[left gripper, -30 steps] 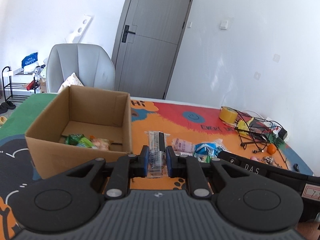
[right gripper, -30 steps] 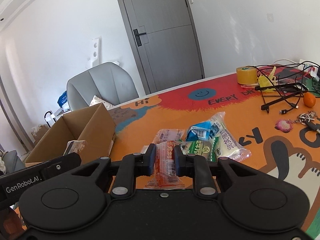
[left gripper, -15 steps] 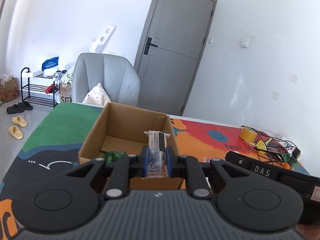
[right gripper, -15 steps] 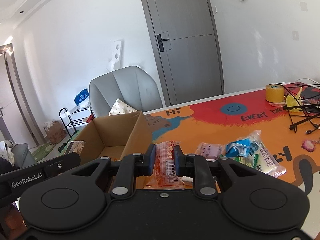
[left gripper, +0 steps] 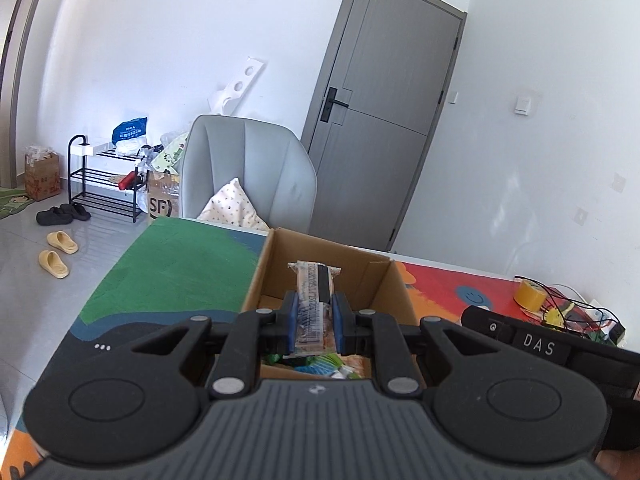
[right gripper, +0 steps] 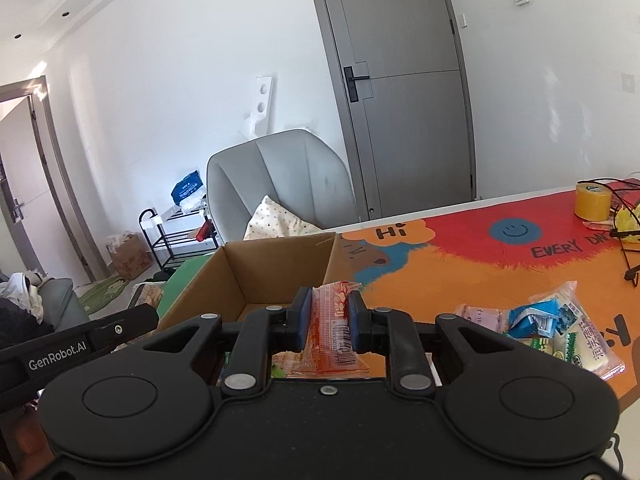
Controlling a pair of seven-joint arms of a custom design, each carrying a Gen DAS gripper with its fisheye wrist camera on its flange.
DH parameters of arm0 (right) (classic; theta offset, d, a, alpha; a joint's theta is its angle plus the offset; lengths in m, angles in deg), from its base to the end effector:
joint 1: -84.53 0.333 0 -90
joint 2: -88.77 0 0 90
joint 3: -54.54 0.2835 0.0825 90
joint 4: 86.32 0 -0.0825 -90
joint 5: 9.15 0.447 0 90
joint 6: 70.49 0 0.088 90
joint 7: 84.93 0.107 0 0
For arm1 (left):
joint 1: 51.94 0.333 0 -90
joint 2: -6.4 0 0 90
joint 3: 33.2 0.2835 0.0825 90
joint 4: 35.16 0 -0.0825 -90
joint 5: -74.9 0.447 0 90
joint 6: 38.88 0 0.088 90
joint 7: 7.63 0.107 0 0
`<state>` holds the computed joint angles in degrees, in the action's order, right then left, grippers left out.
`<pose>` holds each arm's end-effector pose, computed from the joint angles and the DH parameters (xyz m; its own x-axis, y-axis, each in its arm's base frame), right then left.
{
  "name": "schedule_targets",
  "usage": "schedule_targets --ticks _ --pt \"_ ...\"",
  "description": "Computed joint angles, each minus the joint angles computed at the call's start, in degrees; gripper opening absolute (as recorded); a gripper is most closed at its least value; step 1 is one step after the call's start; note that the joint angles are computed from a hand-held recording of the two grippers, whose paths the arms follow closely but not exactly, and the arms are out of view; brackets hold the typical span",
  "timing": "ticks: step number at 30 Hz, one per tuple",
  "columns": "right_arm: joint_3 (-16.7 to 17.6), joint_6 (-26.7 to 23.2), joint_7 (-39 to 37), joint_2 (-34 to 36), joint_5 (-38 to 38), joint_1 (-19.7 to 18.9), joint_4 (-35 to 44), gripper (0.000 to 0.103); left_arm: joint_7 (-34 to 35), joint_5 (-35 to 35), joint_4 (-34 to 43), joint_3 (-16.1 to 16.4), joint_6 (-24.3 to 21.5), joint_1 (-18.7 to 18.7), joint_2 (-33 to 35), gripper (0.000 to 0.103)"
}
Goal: Organize snacks
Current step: 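Lower both packets into the cardboard box and open both grippers, then move both tools back to the snack pile, right toward the red bar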
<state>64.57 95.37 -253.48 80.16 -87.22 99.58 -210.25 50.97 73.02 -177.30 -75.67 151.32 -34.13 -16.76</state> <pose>0.5155 0.3077 0.4636 0.0296 -0.9735 -0.2266 -0.4740 0.1859 -0.8607 0.4881 -0.2379 0.4736 -0.1417 -0.9559 0.2573 -0.4410 -0.1717 -0.8809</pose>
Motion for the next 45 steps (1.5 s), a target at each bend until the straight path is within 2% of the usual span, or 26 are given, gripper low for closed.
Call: schedule_targets --ticks 8,13,16,17,25,28,30,31,39,45 --pt "-1.37 0.79 -2.71 5.8 2.01 1.59 5.7 0.021 -0.09 0.15 2.36 -3.39 -0.35 5.33 2.58 0.017" --pt "-2.92 0.93 -4.07 8.86 2.8 3.29 8.7 0.021 -0.78 0.94 2.95 -4.03 -1.0 7.06 3.64 0.017" --pt "-3.83 0.77 -1.54 9.68 0.89 4.16 9.62 0.028 -1.35 1.95 3.43 -4.05 -1.48 7.48 4.3 0.017" --pt "-4.09 0.83 -0.75 9.84 0.46 4.34 9.78 0.034 -1.6 2.29 3.55 -4.06 -1.57 7.57 4.4 0.017" --pt "-4.36 -0.45 2.95 6.88 -0.33 4.08 6.4 0.035 -2.01 4.21 4.9 -4.61 -1.4 8.06 6.08 0.017" --pt "-3.88 -0.72 3.32 5.23 -0.2 3.34 4.36 0.037 -2.16 4.72 5.63 -6.25 -1.72 9.44 6.48 0.017" --pt "-3.46 -1.08 3.49 4.21 0.25 2.81 3.08 0.038 -3.34 5.01 5.89 -9.9 -2.29 12.99 5.24 0.022" --pt "-3.28 -1.23 3.59 3.74 0.48 2.51 2.49 0.04 -3.88 5.42 5.92 -10.11 -2.62 13.21 5.08 0.025" --pt "-1.64 -1.9 7.63 -0.76 -0.54 -0.13 -2.62 0.046 -9.08 9.5 5.52 -7.61 -4.46 11.16 3.96 0.03" --pt "-0.38 -3.03 6.61 -3.74 1.9 -1.38 -6.0 0.055 -10.13 12.21 4.31 -1.01 -4.46 3.56 4.45 0.064"
